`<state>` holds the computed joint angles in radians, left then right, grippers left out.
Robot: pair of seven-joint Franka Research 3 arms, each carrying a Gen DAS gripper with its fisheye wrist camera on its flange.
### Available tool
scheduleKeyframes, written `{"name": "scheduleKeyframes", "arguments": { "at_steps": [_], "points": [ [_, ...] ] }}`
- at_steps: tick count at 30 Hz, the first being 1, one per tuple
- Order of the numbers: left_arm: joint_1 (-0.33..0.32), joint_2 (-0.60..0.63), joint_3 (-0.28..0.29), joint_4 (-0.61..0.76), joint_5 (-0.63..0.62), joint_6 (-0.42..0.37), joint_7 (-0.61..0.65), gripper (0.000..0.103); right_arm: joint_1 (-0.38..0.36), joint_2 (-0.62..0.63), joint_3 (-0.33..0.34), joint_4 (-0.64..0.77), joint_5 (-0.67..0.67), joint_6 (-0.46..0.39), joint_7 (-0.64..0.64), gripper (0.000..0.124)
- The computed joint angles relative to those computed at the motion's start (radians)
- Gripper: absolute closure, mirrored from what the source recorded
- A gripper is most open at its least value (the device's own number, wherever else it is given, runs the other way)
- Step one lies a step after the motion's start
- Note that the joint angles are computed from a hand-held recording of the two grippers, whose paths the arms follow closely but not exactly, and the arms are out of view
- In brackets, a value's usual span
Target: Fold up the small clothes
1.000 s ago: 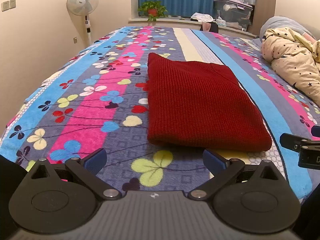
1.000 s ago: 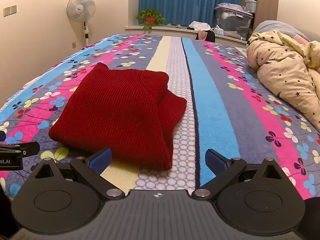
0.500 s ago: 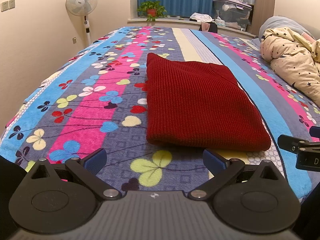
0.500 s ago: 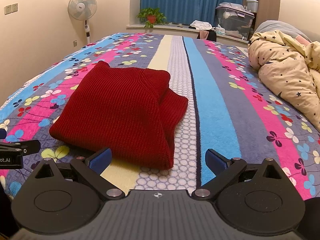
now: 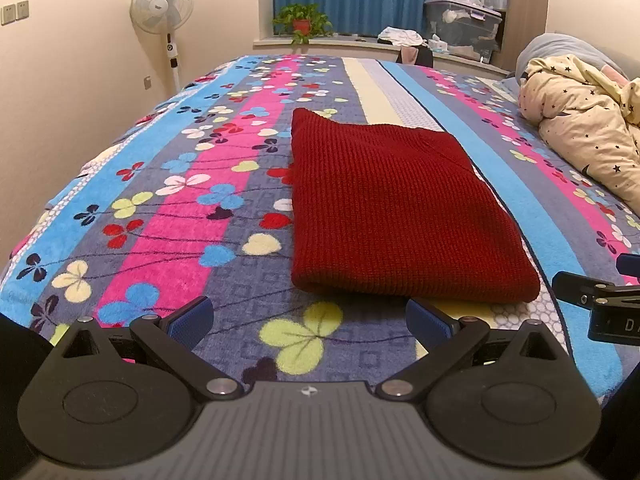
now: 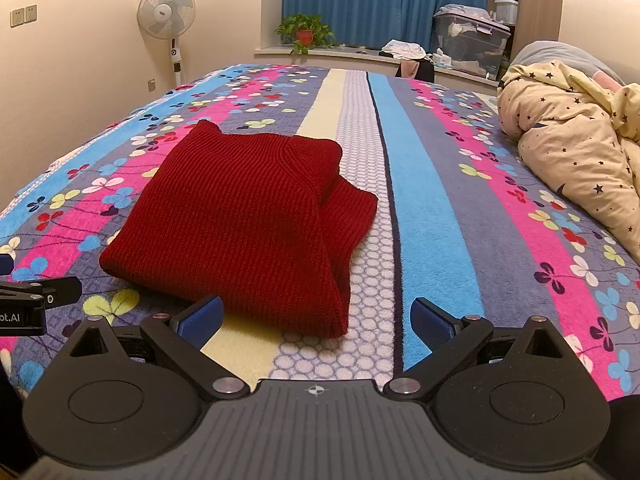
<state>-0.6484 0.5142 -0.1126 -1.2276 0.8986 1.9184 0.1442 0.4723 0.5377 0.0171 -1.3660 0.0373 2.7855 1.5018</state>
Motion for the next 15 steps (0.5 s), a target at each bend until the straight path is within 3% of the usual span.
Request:
{"name": "scheduleKeyframes", "arguments": {
  "at_steps": [15],
  "points": [
    [-0.002, 0.008, 0.004, 0.014, 0.002, 0.001, 0.009, 0.001, 0.003, 0.001, -0.002, 0.003, -0.003, -0.003, 0.004, 0.025]
  ]
}}
